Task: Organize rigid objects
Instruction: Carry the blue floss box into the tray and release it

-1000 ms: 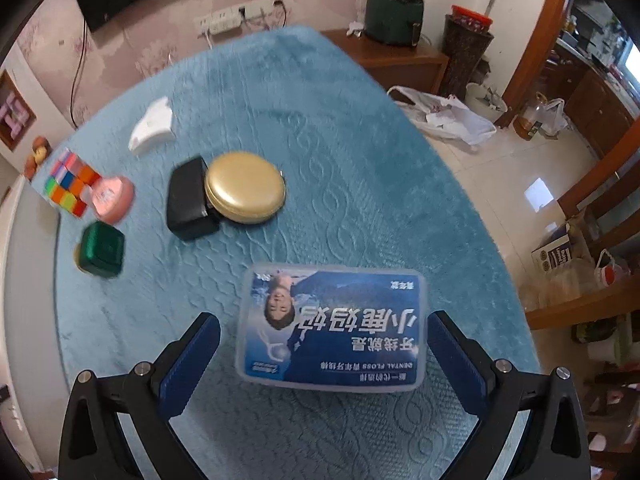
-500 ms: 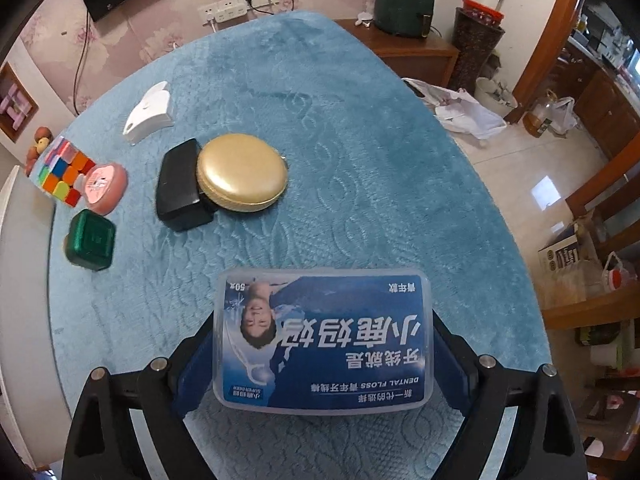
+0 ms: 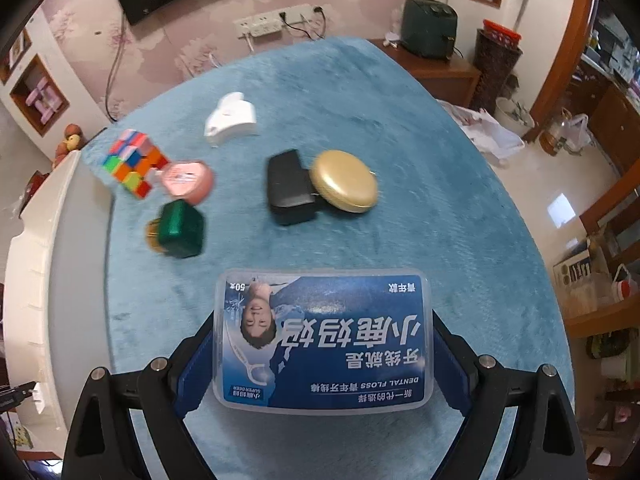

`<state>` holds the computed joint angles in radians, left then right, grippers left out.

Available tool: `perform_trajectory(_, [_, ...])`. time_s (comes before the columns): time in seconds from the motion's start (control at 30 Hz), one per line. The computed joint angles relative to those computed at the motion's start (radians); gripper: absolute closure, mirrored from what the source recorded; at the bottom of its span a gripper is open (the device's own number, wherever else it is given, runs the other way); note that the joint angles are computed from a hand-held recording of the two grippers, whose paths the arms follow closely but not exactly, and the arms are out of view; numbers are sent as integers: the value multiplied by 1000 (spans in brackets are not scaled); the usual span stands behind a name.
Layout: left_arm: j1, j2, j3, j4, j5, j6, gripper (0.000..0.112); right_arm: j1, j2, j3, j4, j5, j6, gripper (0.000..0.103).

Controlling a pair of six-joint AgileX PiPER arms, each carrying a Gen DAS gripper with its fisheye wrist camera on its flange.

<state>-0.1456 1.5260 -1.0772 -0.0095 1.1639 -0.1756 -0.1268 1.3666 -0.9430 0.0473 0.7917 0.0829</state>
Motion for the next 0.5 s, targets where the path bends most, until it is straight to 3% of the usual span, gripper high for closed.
perform_trajectory(0.5, [101, 2, -21, -90, 37, 191, 109, 387, -139, -82, -231, 105, 426, 11])
